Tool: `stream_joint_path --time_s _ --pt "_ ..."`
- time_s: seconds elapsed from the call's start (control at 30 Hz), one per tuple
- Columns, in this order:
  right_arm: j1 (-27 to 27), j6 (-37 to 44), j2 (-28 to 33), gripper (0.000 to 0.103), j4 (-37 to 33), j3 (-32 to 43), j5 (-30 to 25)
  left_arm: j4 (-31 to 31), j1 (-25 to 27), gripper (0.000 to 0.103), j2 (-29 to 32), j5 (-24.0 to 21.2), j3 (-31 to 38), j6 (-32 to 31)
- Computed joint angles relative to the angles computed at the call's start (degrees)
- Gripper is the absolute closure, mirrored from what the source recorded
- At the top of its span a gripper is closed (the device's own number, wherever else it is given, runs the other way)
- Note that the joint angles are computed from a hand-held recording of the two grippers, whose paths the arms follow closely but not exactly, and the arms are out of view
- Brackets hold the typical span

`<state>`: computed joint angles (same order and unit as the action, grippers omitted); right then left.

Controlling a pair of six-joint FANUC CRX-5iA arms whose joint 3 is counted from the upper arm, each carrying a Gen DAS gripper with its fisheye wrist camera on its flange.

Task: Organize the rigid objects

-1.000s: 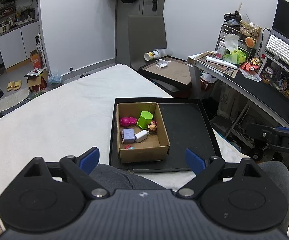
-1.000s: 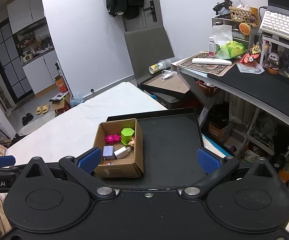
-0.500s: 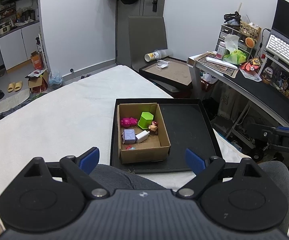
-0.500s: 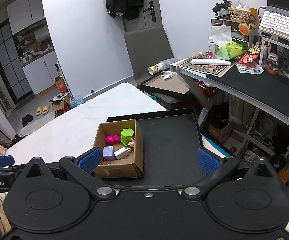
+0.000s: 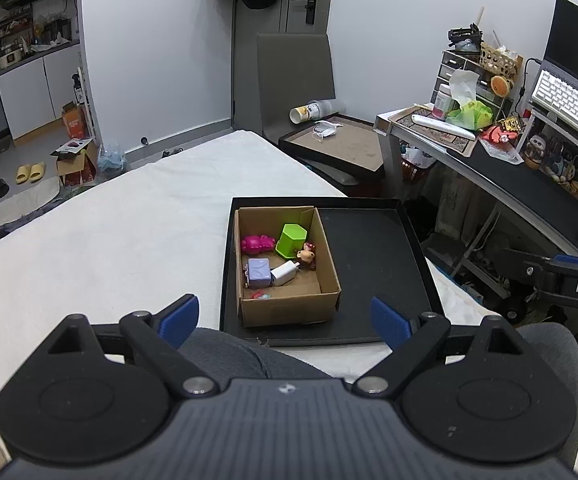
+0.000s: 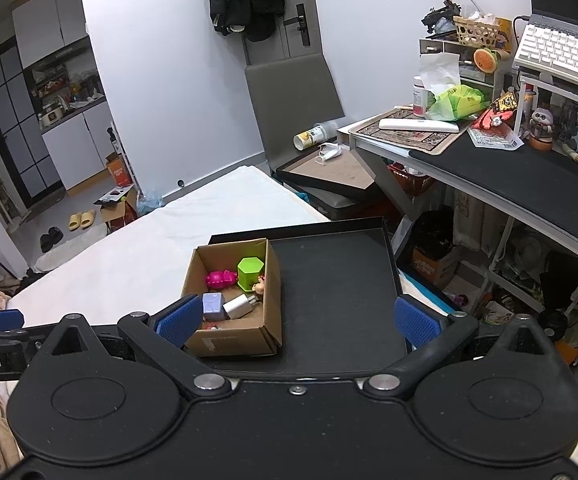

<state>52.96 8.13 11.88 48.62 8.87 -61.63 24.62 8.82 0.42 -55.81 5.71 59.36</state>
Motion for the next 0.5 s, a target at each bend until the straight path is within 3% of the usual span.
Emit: stream_joint_path --time_s 0.5 --pt "-0.3 -0.3 0.5 0.0 0.0 0.0 0.3 0.3 0.1 0.011 0.5 0.7 -0.3 0.1"
